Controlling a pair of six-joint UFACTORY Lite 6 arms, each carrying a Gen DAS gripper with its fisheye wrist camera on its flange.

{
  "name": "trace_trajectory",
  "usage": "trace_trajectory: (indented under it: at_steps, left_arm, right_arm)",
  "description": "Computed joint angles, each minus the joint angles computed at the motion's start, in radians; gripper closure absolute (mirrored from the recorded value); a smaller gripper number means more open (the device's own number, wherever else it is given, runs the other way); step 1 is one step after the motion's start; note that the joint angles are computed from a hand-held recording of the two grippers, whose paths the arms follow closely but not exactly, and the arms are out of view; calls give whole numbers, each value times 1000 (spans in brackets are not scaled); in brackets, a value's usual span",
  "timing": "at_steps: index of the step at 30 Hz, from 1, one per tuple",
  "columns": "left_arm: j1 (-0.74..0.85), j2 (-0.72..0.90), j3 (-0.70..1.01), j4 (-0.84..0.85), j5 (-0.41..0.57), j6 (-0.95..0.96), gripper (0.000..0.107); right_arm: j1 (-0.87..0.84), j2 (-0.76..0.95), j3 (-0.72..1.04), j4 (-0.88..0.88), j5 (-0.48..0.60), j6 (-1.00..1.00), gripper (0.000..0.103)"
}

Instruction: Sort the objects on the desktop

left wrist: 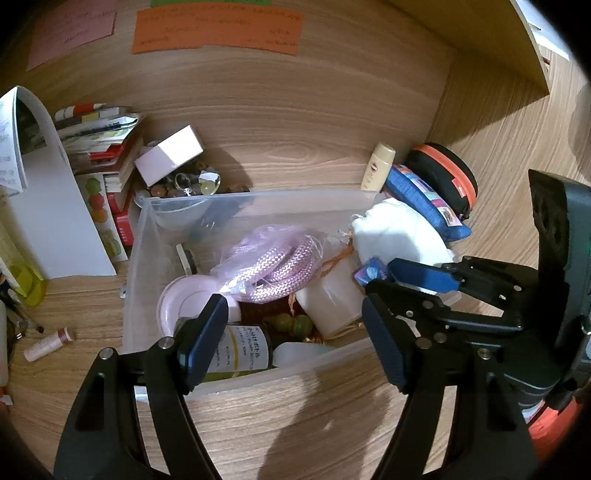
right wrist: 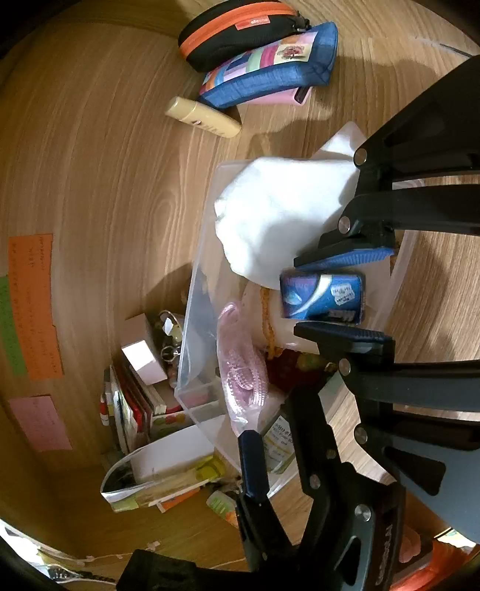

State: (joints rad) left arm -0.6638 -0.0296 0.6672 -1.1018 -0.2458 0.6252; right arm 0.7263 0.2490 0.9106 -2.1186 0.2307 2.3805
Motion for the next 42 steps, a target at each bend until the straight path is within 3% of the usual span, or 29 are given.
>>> trace_trajectory:
  at_steps: [6, 13, 16, 26, 36, 42]
  left_arm:
    - [9, -75, -44, 32, 13, -25, 32]
    - [-29, -135, -69, -170, -30, 163, 32]
    - [-61, -161, -83, -254, -61, 248, 32]
    - [-188, -156, -87, -481, -248, 391, 29]
    - [-372, -171, -109, -587, -497, 373, 29]
    - [-443, -160, -112, -615, -573, 336, 29]
  right_arm:
    - [4, -16, -3, 61, -22, -63, 74]
    - [38, -124, -90, 102, 4, -80, 73]
    - [62, -187, -149, 127, 42, -85, 65]
    - [127, -398, -334, 163, 153, -56, 44]
    - [242, -482, -408, 249, 252, -107, 34]
    - [303, -499, -430, 272, 299, -103, 29]
